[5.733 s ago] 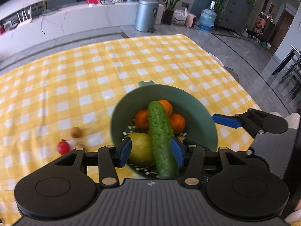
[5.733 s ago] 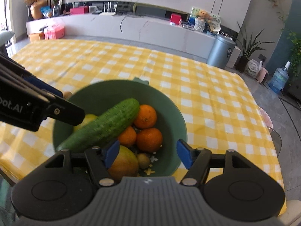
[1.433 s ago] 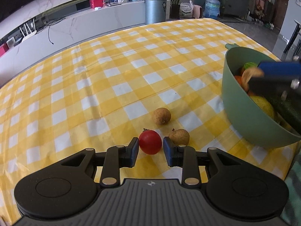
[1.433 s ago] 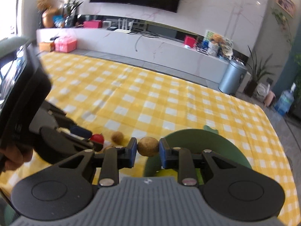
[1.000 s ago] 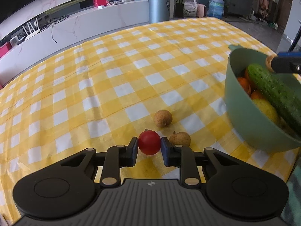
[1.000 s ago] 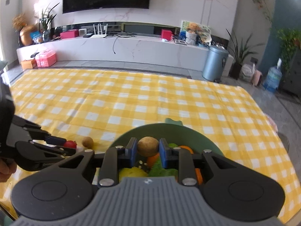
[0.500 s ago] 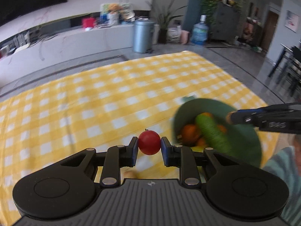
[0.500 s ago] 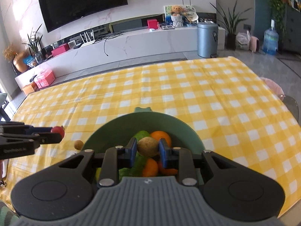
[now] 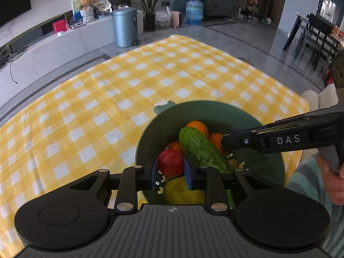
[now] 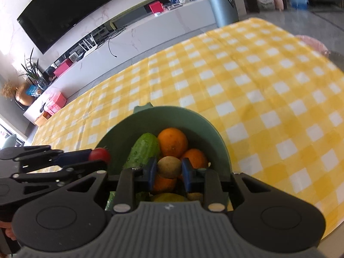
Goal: Organize fruits
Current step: 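Carry the tomato over the colander with the left tool while the right tool releases its longan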
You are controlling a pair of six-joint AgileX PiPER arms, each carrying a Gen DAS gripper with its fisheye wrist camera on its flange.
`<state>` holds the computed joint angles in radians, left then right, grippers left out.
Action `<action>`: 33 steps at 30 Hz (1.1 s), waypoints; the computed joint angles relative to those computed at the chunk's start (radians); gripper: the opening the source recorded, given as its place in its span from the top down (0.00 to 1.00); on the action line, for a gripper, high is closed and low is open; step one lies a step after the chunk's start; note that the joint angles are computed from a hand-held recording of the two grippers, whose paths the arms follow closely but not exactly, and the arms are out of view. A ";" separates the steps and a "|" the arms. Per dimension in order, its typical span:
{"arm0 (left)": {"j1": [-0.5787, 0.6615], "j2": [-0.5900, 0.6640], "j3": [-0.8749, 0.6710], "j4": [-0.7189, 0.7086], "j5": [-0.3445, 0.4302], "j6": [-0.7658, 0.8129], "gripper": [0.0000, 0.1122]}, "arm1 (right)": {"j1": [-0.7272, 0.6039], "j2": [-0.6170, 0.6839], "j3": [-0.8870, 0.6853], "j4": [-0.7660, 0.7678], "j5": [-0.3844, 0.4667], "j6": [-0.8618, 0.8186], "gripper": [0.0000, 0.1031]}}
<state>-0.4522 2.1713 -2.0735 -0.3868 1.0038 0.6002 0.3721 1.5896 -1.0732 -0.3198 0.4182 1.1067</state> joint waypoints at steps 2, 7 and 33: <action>-0.010 0.033 -0.050 0.029 0.033 -0.015 0.75 | -0.009 0.007 0.008 0.037 -0.022 -0.026 0.79; -0.020 0.095 -0.153 0.066 0.102 -0.028 0.75 | -0.018 0.021 0.010 0.053 -0.047 -0.056 0.79; -0.016 0.049 -0.063 0.080 0.048 -0.077 0.64 | -0.033 0.077 -0.108 0.200 0.125 -0.351 0.75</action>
